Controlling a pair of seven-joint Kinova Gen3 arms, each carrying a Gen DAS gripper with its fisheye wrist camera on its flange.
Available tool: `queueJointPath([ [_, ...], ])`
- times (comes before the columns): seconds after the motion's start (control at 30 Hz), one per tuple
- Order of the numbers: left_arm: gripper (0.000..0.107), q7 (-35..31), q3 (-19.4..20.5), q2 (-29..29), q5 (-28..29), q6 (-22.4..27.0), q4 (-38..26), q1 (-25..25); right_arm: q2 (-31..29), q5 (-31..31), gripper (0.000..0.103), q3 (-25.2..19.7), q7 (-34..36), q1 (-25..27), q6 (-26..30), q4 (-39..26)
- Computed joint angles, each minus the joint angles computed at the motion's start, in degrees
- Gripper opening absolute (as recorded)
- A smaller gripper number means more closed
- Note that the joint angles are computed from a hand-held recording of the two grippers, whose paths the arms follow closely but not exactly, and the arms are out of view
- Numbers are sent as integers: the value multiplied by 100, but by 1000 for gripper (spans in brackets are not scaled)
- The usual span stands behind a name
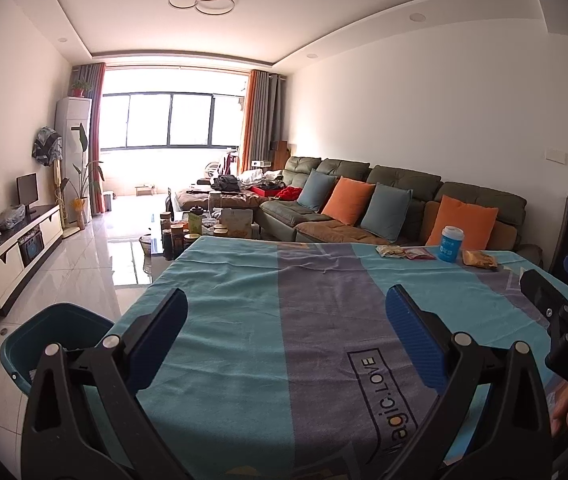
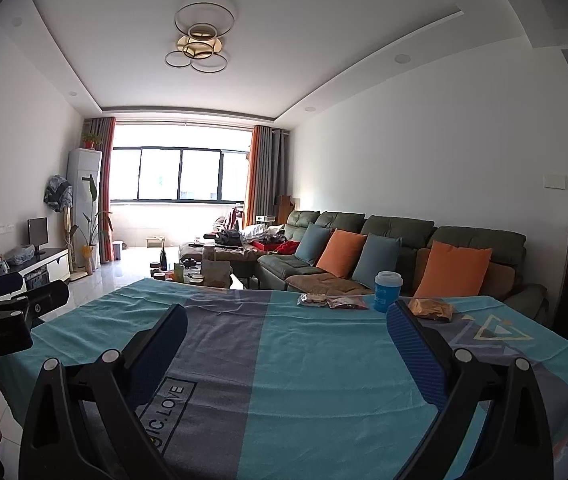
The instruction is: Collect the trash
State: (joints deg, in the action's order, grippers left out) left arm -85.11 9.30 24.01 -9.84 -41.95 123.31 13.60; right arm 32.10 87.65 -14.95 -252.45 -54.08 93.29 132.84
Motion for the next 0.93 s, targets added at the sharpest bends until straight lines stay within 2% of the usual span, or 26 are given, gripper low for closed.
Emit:
queueJointPath([
  [0.27,98,30,10,-23,-76,-78,97,-31,46,-52,96,6,82,-58,42,-84],
  [0.5,97,-178,-79,17,98,-653,355,77,47,-52,96,25,129,-50,-33,-118],
  [0.63,98,-254,-81,23,165,-823,408,108,57,-64,96,38,138,-57,-33,-141],
  [0.93,98,-146,-52,60,65,-653,285,38,58,-92,96,70,66,-35,-20,-122],
])
